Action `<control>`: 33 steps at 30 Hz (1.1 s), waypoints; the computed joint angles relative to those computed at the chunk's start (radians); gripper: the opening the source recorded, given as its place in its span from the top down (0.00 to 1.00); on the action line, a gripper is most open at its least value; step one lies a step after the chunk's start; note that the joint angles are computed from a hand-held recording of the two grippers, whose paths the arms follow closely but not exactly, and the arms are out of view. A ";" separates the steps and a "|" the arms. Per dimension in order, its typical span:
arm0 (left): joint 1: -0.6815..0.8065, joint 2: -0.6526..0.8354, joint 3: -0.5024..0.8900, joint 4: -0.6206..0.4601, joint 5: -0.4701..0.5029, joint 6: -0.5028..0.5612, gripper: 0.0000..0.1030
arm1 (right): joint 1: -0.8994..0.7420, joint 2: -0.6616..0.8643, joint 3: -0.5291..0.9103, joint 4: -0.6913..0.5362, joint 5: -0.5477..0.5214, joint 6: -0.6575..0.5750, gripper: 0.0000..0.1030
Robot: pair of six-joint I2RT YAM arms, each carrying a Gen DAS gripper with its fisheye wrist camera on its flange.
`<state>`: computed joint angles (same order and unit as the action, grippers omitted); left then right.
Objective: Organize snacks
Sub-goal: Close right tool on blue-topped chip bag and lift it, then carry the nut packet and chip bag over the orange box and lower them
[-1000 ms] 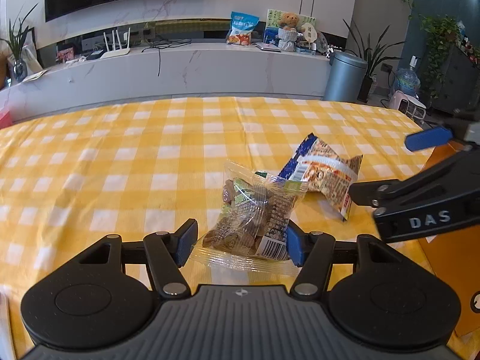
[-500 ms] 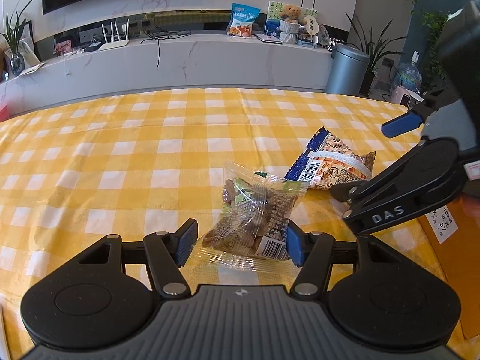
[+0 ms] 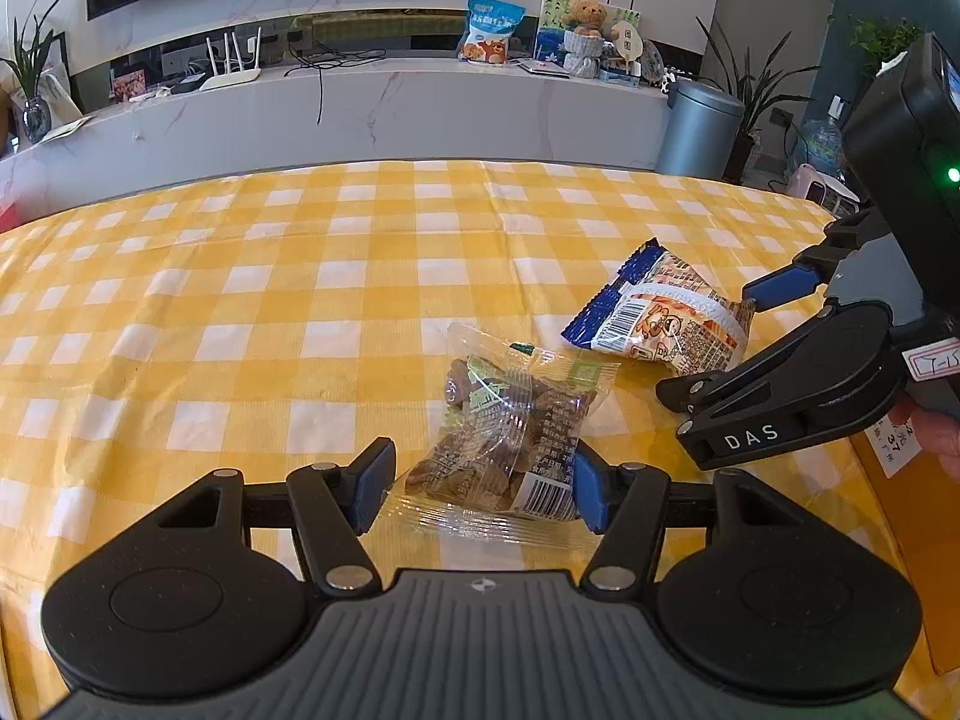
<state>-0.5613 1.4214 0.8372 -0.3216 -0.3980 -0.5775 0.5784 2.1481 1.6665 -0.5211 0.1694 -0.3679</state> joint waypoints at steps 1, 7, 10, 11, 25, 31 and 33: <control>0.001 -0.002 0.006 -0.007 0.000 0.000 0.32 | 0.001 -0.004 -0.006 0.002 -0.001 0.000 0.25; -0.012 -0.017 0.020 -0.041 -0.013 -0.015 0.32 | -0.001 -0.040 -0.035 -0.012 -0.030 0.031 0.33; -0.024 -0.038 0.015 -0.059 -0.023 -0.031 0.32 | 0.002 -0.082 -0.078 -0.004 -0.048 0.053 0.36; -0.029 -0.045 0.014 -0.066 -0.026 -0.037 0.32 | 0.003 -0.099 -0.094 -0.001 -0.054 0.061 0.36; -0.144 -0.162 0.057 -0.225 -0.089 -0.147 0.32 | -0.031 -0.403 -0.297 -0.042 -0.208 0.227 0.36; -0.226 -0.175 0.135 -0.317 -0.138 -0.187 0.32 | -0.076 -0.556 -0.372 -0.075 -0.270 0.247 0.36; -0.253 -0.175 0.160 -0.339 -0.150 -0.200 0.32 | -0.095 -0.604 -0.392 -0.088 -0.287 0.247 0.36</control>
